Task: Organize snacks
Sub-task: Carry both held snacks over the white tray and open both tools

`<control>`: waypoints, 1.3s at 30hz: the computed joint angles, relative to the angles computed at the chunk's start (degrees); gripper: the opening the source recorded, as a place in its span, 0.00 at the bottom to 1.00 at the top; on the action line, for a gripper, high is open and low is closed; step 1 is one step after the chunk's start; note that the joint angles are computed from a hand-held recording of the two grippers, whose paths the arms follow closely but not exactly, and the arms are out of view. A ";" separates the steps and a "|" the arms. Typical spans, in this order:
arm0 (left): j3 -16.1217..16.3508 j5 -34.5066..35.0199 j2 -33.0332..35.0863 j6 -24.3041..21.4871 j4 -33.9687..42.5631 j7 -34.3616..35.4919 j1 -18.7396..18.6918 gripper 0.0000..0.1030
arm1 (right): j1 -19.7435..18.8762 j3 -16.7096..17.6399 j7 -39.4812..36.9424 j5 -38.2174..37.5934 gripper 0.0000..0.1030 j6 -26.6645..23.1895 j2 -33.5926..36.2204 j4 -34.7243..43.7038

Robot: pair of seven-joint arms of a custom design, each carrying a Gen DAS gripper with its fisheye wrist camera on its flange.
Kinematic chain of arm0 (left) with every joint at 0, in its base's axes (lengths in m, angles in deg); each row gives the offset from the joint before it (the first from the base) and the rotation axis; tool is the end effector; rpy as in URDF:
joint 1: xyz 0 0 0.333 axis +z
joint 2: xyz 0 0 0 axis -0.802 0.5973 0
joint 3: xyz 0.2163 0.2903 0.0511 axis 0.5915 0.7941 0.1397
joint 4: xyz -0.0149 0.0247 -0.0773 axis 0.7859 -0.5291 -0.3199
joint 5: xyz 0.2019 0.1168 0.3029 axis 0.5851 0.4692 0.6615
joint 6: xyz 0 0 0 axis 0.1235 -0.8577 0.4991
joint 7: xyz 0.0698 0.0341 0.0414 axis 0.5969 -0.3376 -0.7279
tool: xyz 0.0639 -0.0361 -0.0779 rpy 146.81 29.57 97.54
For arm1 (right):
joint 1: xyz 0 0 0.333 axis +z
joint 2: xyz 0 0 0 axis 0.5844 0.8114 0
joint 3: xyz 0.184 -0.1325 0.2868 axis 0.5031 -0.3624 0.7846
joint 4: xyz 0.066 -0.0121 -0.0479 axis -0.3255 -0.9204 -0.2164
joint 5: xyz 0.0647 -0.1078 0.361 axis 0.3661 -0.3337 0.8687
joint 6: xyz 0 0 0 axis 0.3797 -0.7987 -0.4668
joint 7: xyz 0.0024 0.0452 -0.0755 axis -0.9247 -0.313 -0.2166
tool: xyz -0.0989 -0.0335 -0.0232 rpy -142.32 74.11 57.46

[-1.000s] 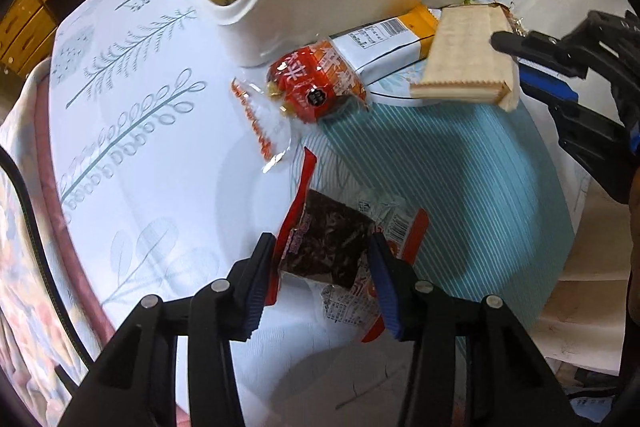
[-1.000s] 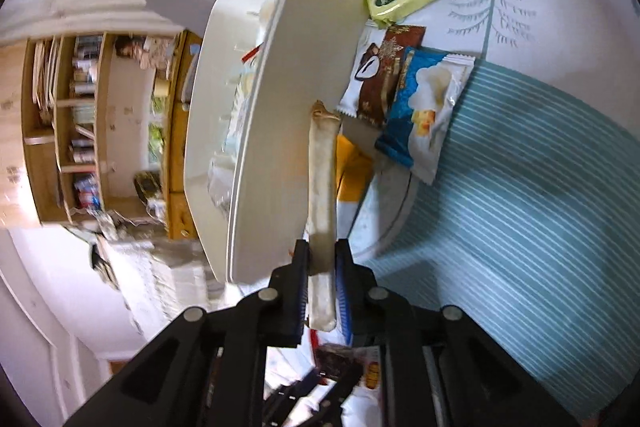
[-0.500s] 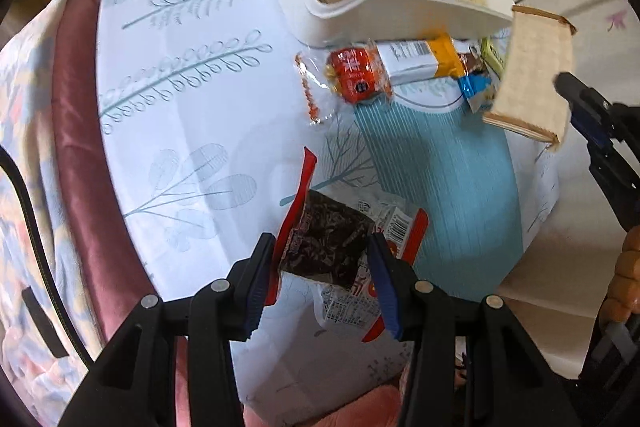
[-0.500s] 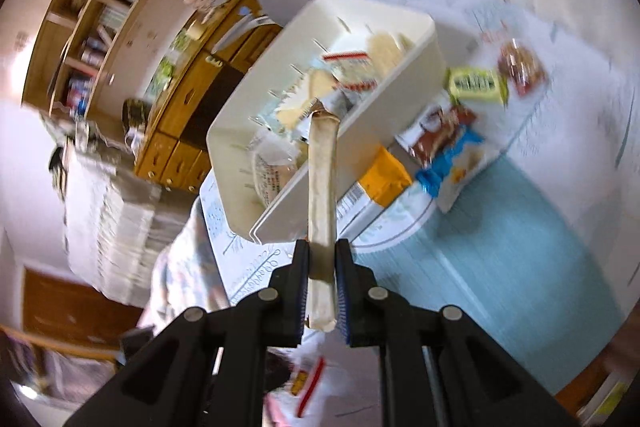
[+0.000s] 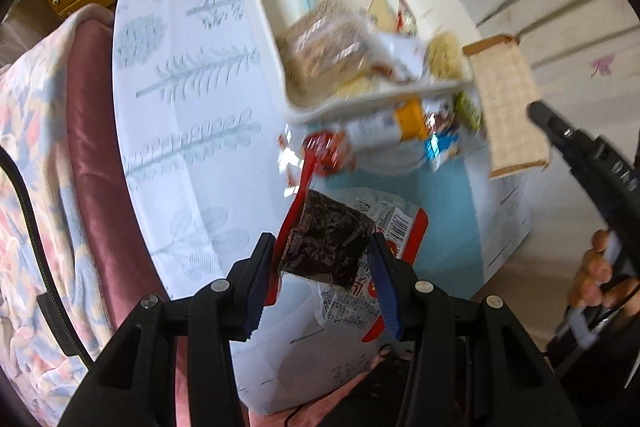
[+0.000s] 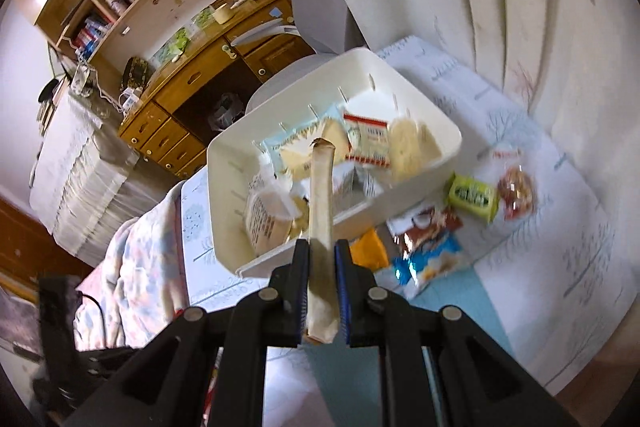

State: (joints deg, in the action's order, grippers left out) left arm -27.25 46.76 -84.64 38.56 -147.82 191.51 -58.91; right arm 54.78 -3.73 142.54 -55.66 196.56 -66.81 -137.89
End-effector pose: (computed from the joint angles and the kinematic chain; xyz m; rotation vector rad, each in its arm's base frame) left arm 0.5167 -0.1541 0.5563 1.6916 -2.3727 0.3728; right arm 0.3241 0.2653 0.6553 -1.2788 2.2217 -0.3157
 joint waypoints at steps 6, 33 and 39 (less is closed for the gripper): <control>-1.01 0.40 3.11 1.84 6.07 -4.27 -0.89 0.44 | 0.06 -3.00 -7.10 0.18 0.12 0.44 2.12 1.74; -3.67 6.63 14.74 24.78 12.66 -22.92 -4.12 0.77 | -4.49 -10.37 -30.65 8.17 0.14 9.18 8.97 0.54; -4.12 5.78 13.79 24.13 12.04 -21.54 -3.60 0.77 | -5.16 -9.64 -28.55 8.55 0.20 8.72 7.75 -0.15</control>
State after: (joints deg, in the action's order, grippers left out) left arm -31.37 52.54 -70.85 62.69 -135.78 169.97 -62.51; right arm 49.63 -13.37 113.99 -47.11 205.28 -59.05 -138.04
